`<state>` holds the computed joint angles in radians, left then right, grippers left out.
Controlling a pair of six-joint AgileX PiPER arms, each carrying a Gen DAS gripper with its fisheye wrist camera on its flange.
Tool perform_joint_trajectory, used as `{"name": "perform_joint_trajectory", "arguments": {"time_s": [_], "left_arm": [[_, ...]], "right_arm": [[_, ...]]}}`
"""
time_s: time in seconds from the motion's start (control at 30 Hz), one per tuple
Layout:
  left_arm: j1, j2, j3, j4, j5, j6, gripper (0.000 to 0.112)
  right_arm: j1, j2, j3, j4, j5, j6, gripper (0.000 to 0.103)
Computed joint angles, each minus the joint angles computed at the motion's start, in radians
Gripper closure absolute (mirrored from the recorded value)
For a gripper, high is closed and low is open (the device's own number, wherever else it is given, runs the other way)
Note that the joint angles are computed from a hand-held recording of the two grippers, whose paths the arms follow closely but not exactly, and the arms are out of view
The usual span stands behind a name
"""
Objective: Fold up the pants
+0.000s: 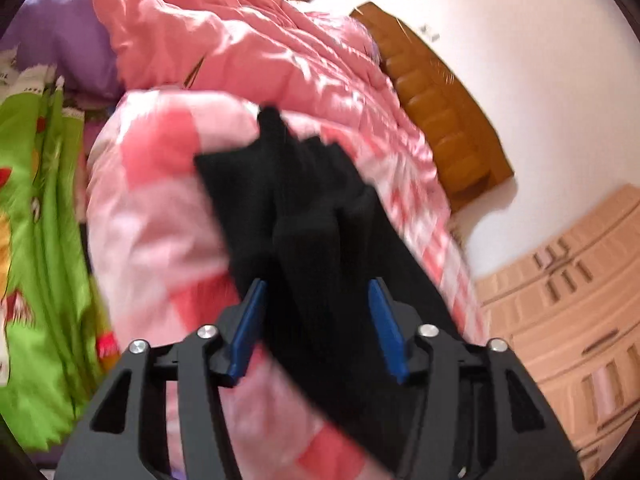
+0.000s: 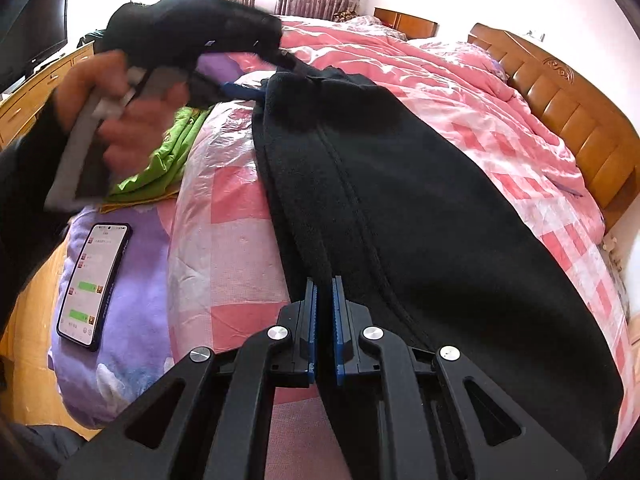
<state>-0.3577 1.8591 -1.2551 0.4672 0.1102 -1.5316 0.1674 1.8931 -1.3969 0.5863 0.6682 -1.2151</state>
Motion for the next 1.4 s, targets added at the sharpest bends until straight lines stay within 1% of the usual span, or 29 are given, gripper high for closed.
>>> {"name": "perform_joint_trajectory", "arguments": {"time_s": [0.03, 0.07, 0.1, 0.13, 0.2, 0.3, 0.37, 0.4, 0.43, 0.47, 0.5, 0.53, 0.57, 0.6, 0.63, 0.67, 0.7, 0.77, 0.8, 0.83, 0.87, 0.93, 0.97, 1.03, 1.1, 1.2, 1.27, 1.3, 1.4], "left_arm": [[0.018, 0.005, -0.002, -0.075, -0.029, 0.071, 0.060], [0.025, 0.013, -0.019, -0.109, -0.020, 0.107, 0.069], [0.028, 0.026, -0.055, -0.104, 0.030, 0.117, 0.098], [0.026, 0.038, -0.078, -0.065, 0.058, 0.087, 0.097], [0.014, 0.022, -0.065, 0.107, 0.055, -0.068, 0.099], [-0.076, -0.028, -0.082, 0.389, 0.217, -0.256, 0.099], [-0.103, -0.027, -0.083, 0.434, 0.289, -0.293, 0.099], [-0.093, -0.017, -0.080, 0.397, 0.284, -0.263, 0.099], [-0.068, -0.001, -0.070, 0.319, 0.238, -0.203, 0.099], [-0.036, 0.020, -0.047, 0.269, 0.153, -0.158, 0.098], [-0.018, 0.027, -0.031, 0.258, 0.106, -0.137, 0.095], [0.000, 0.035, -0.022, 0.287, 0.064, -0.151, 0.093], [0.011, 0.032, -0.005, 0.315, 0.029, -0.170, 0.092], [0.010, 0.025, -0.002, 0.302, 0.034, -0.158, 0.089], [-0.005, 0.019, -0.015, 0.308, 0.079, -0.167, 0.085], [-0.034, 0.009, -0.030, 0.354, 0.164, -0.215, 0.069], [-0.071, -0.009, -0.036, 0.440, 0.264, -0.291, 0.060], [-0.174, -0.050, -0.032, 0.617, 0.464, -0.440, 0.056], [-0.234, -0.073, -0.035, 0.661, 0.539, -0.460, 0.050], [-0.279, -0.085, -0.049, 0.666, 0.574, -0.440, 0.047], [-0.318, -0.090, -0.072, 0.636, 0.570, -0.380, 0.044], [-0.371, -0.067, -0.146, 0.512, 0.534, -0.180, 0.038], [-0.420, -0.022, -0.210, 0.469, 0.542, -0.080, 0.036], [-0.474, 0.075, -0.349, 0.364, 0.581, 0.120, 0.035], [-0.495, 0.171, -0.491, 0.232, 0.616, 0.301, 0.034], [-0.500, 0.293, -0.659, 0.127, 0.673, 0.393, 0.035], [-0.492, 0.326, -0.713, 0.074, 0.676, 0.408, 0.035], [-0.492, 0.335, -0.725, 0.068, 0.669, 0.402, 0.035], [-0.500, 0.378, -0.812, 0.049, 0.740, 0.449, 0.035]], "right_arm": [[0.000, 0.001, -0.001, 0.002, 0.000, 0.000, 0.094], [-0.001, 0.002, -0.001, 0.005, 0.001, 0.000, 0.094], [-0.002, 0.002, -0.002, 0.008, 0.002, 0.000, 0.094], [-0.004, 0.001, -0.004, 0.013, 0.006, -0.005, 0.094], [-0.017, -0.015, -0.001, 0.040, 0.018, -0.027, 0.094], [-0.041, -0.048, 0.007, 0.078, 0.058, -0.062, 0.094], [-0.037, -0.041, 0.004, 0.057, 0.065, -0.048, 0.094], [-0.027, -0.030, 0.003, 0.031, 0.051, -0.028, 0.094], [-0.017, -0.006, 0.001, 0.008, 0.033, -0.005, 0.093], [-0.019, 0.004, 0.002, 0.025, 0.029, -0.015, 0.093], [-0.028, 0.004, 0.014, 0.071, 0.026, -0.053, 0.087], [-0.034, 0.007, 0.007, 0.084, 0.055, -0.063, 0.070], [-0.045, 0.011, -0.010, 0.105, 0.123, -0.079, 0.055], [-0.049, 0.002, -0.008, 0.119, 0.159, -0.095, 0.023], [-0.049, -0.022, 0.010, 0.116, 0.154, -0.099, 0.012], [-0.058, -0.073, 0.059, 0.144, 0.126, -0.142, 0.012], [-0.079, -0.104, 0.082, 0.177, 0.137, -0.184, 0.013], [-0.178, -0.173, 0.120, 0.261, 0.207, -0.271, 0.013], [-0.225, -0.201, 0.138, 0.284, 0.215, -0.303, 0.013], [-0.280, -0.228, 0.157, 0.303, 0.222, -0.340, 0.013], [-0.353, -0.251, 0.177, 0.315, 0.236, -0.385, 0.015], [-0.466, -0.267, 0.208, 0.331, 0.259, -0.462, 0.025], [-0.535, -0.266, 0.226, 0.324, 0.273, -0.503, 0.028], [-0.614, -0.246, 0.231, 0.291, 0.302, -0.517, 0.042], [-0.671, -0.219, 0.224, 0.269, 0.341, -0.515, 0.047], [-0.692, -0.202, 0.221, 0.279, 0.366, -0.544, 0.050], [-0.687, -0.180, 0.209, 0.287, 0.403, -0.547, 0.050], [-0.675, -0.175, 0.211, 0.285, 0.399, -0.548, 0.051], [-0.641, -0.154, 0.214, 0.256, 0.350, -0.556, 0.052]]}}
